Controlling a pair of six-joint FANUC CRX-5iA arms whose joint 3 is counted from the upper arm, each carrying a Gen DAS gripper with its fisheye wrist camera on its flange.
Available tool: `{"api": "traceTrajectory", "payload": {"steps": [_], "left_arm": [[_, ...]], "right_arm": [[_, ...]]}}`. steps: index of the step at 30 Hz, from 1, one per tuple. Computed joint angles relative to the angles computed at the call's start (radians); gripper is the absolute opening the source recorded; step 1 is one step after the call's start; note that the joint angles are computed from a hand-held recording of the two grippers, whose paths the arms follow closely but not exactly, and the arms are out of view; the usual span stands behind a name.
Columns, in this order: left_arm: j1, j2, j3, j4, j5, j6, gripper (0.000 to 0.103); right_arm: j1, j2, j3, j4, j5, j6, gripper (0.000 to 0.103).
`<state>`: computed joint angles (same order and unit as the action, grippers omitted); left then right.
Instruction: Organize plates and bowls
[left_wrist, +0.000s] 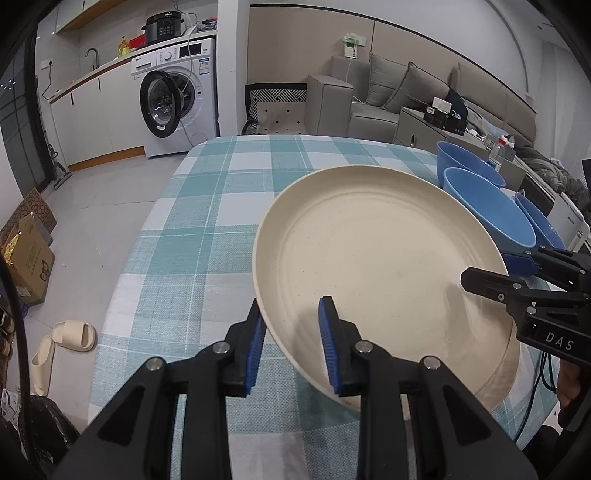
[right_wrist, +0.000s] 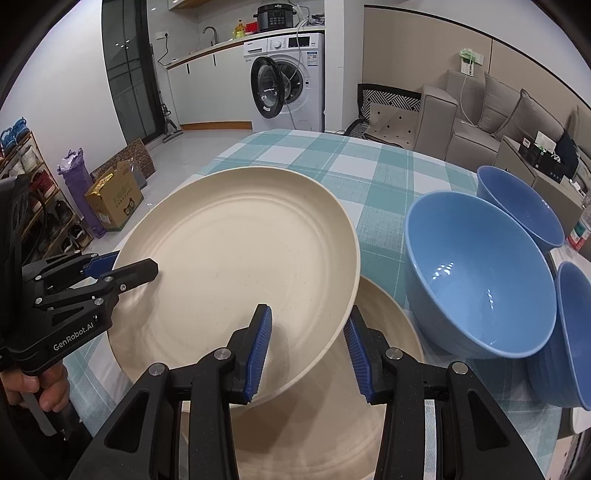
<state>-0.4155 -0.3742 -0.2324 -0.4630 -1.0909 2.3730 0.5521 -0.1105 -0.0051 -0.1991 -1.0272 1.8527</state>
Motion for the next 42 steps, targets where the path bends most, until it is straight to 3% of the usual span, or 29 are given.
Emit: {"api": "traceTrajectory", "payload": {"steps": [19, 39, 42], "left_arm": [[-0.094, 0.087, 0.055, -0.027, -0.018, 0.008, 0.027], [-0.126, 0.133, 0.078, -0.032, -0.035, 0.002, 0.027], [-0.129, 0.137, 0.080, -0.031, -0.038, -0.007, 0.028]], "right_arm": [[-0.092, -0.037, -0.046, -0.040, -0.005, 0.028, 0.042], [-0.133, -0.054, -0.073, -0.070, -0.013, 0.069, 0.042], [-0.127, -0.055, -0.081, -0.059, -0.015, 0.066, 0.048]]}}
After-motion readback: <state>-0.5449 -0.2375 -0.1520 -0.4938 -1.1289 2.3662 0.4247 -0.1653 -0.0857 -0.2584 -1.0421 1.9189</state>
